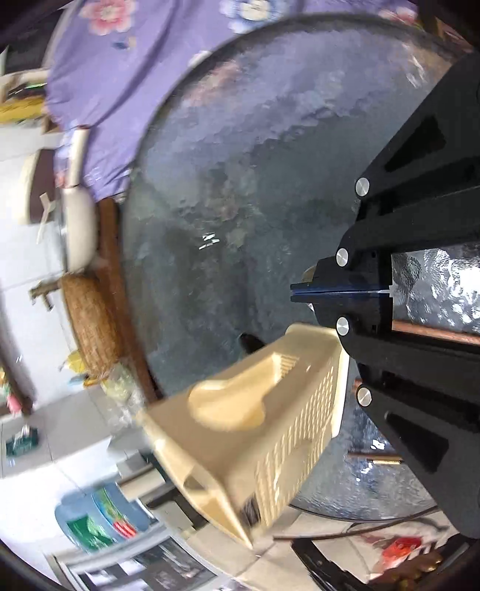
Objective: Organize utensils
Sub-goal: 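Lift the brown chopstick with the left gripper while the right carries the ladle toward the holder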
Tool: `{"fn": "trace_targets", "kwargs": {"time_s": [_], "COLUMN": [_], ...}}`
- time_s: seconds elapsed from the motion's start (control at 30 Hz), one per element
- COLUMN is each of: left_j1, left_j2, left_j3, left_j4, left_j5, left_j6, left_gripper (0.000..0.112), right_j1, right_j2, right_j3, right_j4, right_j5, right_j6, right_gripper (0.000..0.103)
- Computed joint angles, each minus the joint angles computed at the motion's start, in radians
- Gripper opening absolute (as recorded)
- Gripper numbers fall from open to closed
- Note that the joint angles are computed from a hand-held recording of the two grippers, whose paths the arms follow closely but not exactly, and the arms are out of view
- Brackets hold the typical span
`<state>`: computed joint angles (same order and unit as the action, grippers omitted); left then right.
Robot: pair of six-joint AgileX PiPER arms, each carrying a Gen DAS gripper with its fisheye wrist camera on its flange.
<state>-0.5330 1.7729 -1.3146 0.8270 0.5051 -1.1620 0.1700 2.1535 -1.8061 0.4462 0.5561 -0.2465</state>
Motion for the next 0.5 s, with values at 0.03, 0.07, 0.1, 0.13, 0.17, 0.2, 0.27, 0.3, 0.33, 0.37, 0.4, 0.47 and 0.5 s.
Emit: {"fn": "trace_targets", "kwargs": {"time_s": [0.03,0.07,0.1,0.13,0.17,0.2,0.27,0.3,0.33,0.37,0.4,0.47,0.5], "left_j1": [0.000,0.000,-0.001,0.001,0.001,0.002,0.001,0.000,-0.001,0.000,0.001,0.002,0.004], "left_j2": [-0.001,-0.003,-0.005,-0.004,-0.004,-0.003,0.000,0.002,0.002,0.002,0.002,0.002,0.003], "left_j3": [0.000,0.001,0.003,0.001,0.000,0.000,-0.004,-0.005,-0.004,-0.002,-0.001,0.000,-0.002], "left_j4": [-0.001,-0.001,0.003,0.000,-0.004,-0.008,-0.015,-0.019,-0.020,-0.021,-0.022,-0.022,-0.022], "left_j5": [0.001,0.001,0.000,0.000,0.000,-0.001,0.000,0.001,0.001,0.000,0.000,-0.001,-0.002], "left_j6": [0.001,0.000,-0.005,-0.001,0.003,0.008,0.016,0.020,0.021,0.021,0.022,0.020,0.021], "left_gripper": [0.007,0.007,0.007,0.007,0.007,0.007,0.007,0.007,0.007,0.007,0.007,0.007,0.007], "right_j1": [0.012,0.019,0.019,0.009,0.004,-0.003,-0.015,-0.021,-0.024,-0.030,-0.032,-0.032,-0.032], "right_j2": [-0.021,-0.026,-0.023,-0.005,0.017,0.043,0.083,0.092,0.102,0.130,0.151,0.183,0.191], "right_j3": [0.020,0.019,0.010,-0.017,-0.048,-0.078,-0.107,-0.106,-0.108,-0.142,-0.168,-0.211,-0.219], "right_j4": [-0.053,-0.098,-0.103,-0.070,-0.075,-0.076,-0.037,-0.027,-0.029,-0.024,-0.027,-0.032,-0.026], "right_j5": [-0.024,-0.028,-0.022,0.012,0.049,0.083,0.104,0.099,0.100,0.133,0.158,0.193,0.198], "right_j6": [0.018,0.050,0.053,0.029,0.042,0.057,0.052,0.057,0.070,0.075,0.084,0.094,0.089], "right_gripper": [0.001,0.001,0.001,0.003,0.010,0.019,0.050,0.050,0.048,0.041,0.037,0.025,0.025]}}
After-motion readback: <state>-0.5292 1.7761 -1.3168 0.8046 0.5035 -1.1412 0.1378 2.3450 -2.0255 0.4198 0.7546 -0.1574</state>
